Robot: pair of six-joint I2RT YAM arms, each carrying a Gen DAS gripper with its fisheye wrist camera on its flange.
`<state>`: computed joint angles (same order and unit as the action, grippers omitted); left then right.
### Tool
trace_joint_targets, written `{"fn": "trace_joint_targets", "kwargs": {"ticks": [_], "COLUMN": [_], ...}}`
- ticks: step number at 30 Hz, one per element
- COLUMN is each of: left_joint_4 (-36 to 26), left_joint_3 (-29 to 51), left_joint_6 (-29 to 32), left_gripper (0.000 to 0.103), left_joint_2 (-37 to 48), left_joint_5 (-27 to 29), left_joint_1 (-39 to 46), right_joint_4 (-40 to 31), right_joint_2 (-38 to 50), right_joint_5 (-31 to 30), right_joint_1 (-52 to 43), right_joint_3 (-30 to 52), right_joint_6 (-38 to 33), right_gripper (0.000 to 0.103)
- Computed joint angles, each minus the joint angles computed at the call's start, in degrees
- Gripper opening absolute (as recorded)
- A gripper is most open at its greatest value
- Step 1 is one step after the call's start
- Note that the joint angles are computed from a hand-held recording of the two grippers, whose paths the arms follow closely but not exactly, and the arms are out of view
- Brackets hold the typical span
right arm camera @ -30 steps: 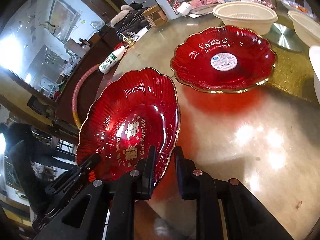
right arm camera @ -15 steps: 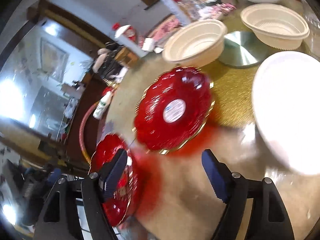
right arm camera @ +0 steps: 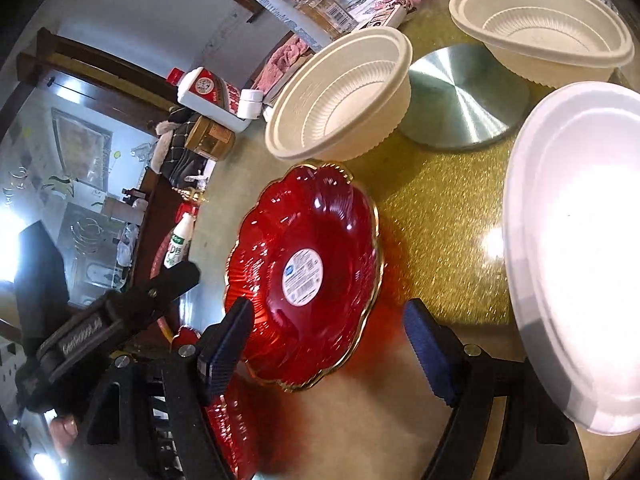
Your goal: Organize plates and bowls
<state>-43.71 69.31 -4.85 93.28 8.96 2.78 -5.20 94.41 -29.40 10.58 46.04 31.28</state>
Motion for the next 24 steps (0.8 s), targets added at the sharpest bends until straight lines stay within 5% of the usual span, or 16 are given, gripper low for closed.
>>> {"fn": "trace_joint_targets", "kwargs": {"ticks": [3, 6, 8, 13, 24], "left_joint_4": [-0.30, 0.87, 0.38, 1.54, 2.44], "left_joint_3": [2.06, 1.68, 1.74, -0.08, -3.05], "left_joint_6": [-1.58, -1.64, -0.52, -0.60, 0.16], "left_gripper": [0.086, 0.079, 0.046, 0.019, 0.013], "left_joint_2": [3.63, 4.92, 5.77, 4.80, -1.08], "left_joint_5": [1.53, 1.97, 1.03, -5.50, -7.46], "left_joint_1": [0.47, 0.40, -0.21, -2.39, -3.09], "right_joint_4": [-0.24, -1.18, -2.05, -2.76, -0.48], "right_joint_2": [0.10, 0.59, 1.19, 1.71, -3.78], "right_joint_5": [0.17, 1.21, 2.16, 4.25, 5.83], "right_joint_1": [0.10, 0.73, 1.13, 1.20, 1.50], "right_joint_3": [0.10, 0.77, 1.29, 1.48, -2.08], "right_joint_6": [-1.04, -2.24, -2.97, -3.68, -4.87], "right_gripper": [0.074, 0.056, 0.037, 0.014, 0.012]}}
